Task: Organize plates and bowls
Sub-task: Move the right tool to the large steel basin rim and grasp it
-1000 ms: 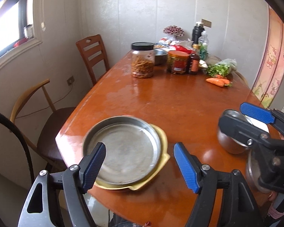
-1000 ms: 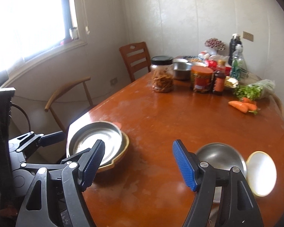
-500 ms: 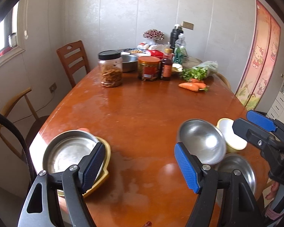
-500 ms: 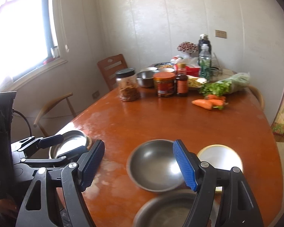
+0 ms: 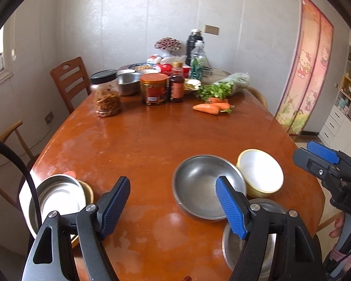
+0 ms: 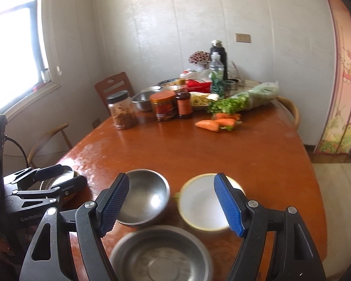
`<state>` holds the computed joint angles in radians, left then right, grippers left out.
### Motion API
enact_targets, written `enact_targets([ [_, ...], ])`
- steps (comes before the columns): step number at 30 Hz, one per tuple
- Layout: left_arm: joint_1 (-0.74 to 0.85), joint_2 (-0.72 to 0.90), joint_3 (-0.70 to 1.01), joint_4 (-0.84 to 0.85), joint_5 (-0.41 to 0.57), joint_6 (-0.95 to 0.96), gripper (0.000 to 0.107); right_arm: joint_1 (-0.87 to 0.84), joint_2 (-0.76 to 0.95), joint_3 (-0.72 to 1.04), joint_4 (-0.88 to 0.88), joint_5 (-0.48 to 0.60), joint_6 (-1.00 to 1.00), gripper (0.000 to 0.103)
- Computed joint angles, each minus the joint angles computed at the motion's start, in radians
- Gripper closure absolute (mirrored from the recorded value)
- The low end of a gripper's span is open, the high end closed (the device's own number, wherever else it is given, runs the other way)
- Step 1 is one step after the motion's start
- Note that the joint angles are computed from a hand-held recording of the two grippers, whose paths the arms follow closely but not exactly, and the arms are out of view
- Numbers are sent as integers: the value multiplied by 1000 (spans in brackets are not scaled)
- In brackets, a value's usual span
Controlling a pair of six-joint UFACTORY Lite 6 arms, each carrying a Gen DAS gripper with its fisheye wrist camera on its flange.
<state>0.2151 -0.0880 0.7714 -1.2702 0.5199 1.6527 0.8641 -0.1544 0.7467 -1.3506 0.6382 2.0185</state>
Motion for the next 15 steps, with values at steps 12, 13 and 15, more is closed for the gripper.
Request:
enact_targets([
  [12, -96, -34, -128, -20, -39, 24, 32, 36, -199, -275, 57, 8, 46, 27],
  [13, -100, -33, -140, -26, -44, 34, 32, 42, -199, -286, 55, 4, 56, 27],
  [15, -112, -34, -167, -36, -69, 46, 32, 61, -189, -310, 56, -6, 83, 27],
])
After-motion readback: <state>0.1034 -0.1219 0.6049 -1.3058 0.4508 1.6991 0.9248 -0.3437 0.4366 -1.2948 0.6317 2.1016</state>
